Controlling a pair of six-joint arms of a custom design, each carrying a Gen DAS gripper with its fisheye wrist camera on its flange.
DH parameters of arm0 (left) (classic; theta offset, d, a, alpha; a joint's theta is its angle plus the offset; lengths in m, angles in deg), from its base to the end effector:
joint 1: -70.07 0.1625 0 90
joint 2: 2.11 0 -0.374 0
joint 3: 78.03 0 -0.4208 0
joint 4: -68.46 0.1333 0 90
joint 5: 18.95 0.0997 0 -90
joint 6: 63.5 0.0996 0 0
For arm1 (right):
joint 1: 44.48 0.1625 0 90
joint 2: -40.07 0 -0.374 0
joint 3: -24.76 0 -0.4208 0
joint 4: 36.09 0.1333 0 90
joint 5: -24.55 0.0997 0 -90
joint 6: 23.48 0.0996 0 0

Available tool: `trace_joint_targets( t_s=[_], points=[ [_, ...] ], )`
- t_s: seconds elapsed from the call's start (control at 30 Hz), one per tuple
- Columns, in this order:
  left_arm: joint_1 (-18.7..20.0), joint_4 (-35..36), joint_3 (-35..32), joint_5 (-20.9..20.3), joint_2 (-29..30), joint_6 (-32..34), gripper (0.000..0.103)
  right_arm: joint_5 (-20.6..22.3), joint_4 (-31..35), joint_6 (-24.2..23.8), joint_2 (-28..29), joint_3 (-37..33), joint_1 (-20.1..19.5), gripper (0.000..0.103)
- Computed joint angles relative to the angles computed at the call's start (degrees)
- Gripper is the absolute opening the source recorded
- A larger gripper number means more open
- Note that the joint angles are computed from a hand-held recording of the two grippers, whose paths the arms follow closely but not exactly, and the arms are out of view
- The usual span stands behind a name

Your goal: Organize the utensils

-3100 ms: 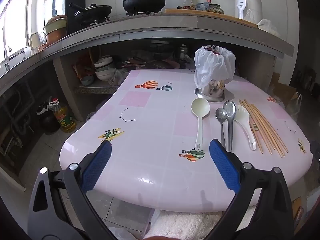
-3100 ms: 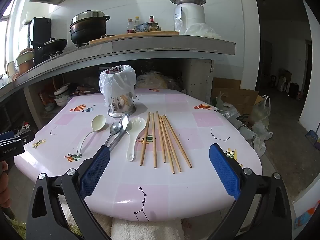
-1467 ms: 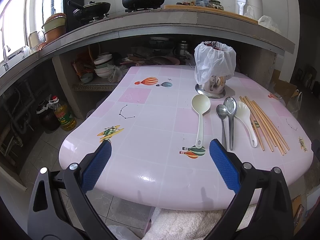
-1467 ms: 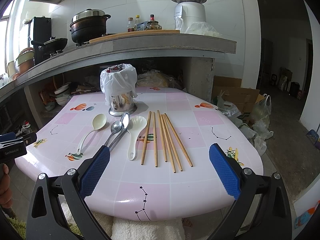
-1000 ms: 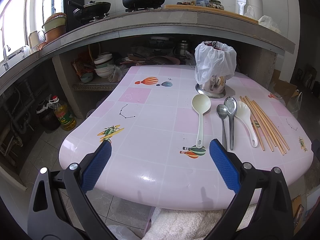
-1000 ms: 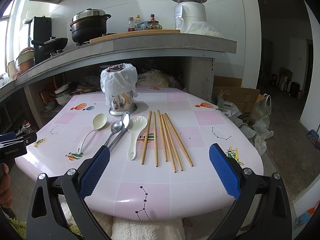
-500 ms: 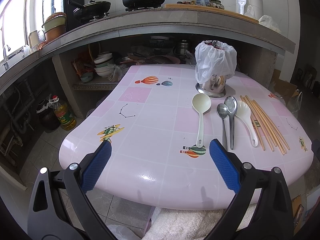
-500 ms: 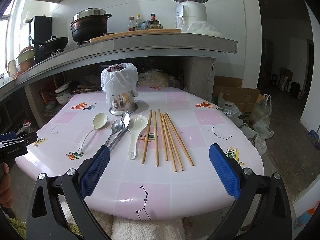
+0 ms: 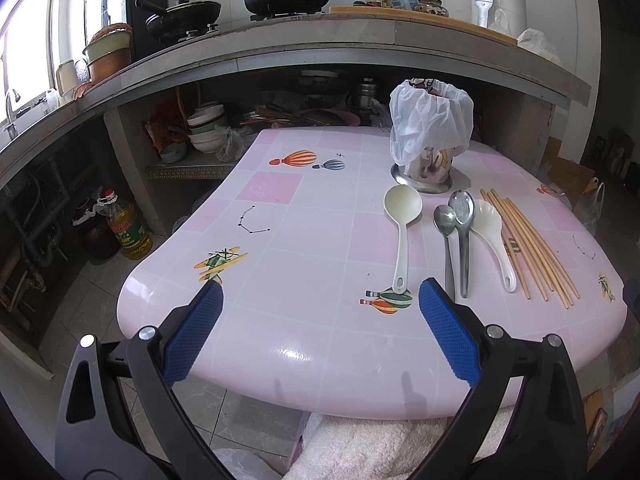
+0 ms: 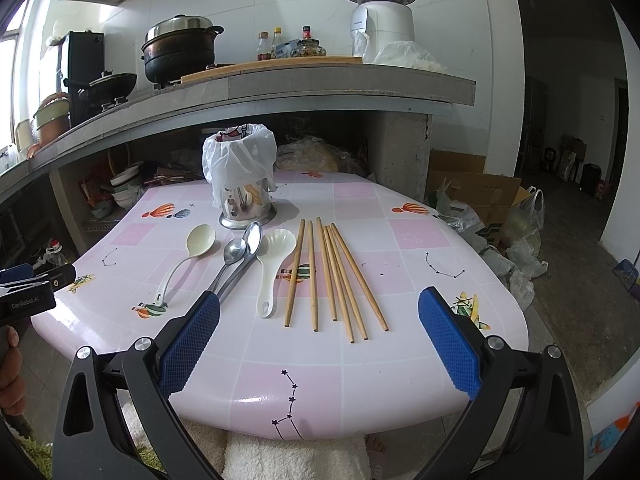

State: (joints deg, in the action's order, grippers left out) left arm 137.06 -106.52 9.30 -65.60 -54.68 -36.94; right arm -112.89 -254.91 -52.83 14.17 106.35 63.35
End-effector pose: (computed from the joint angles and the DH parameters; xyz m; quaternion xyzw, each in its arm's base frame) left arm -0.0851 -0.7162 0.2499 0.2105 0.8297 -0.3838 0.3465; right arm 0.2613 -0.6166 0.0541 0.0747 -0.7698 0.5102 0.3762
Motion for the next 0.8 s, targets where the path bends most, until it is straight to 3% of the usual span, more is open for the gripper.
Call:
trace_joint_targets(
  t_s=[0.53,0.8],
  points=[
    [0.3,1.5,0.5,0.6,0.4,-0.5,0.095,-0.1,2.7,2.9,-0.1,0.0,-0.8,0.097],
    [0.4,6.1,-2.8,1.5,2.5,-1.5,0.095,-0.1,6.8,4.4,0.1,-1.9,-1.5,0.097]
  ],
)
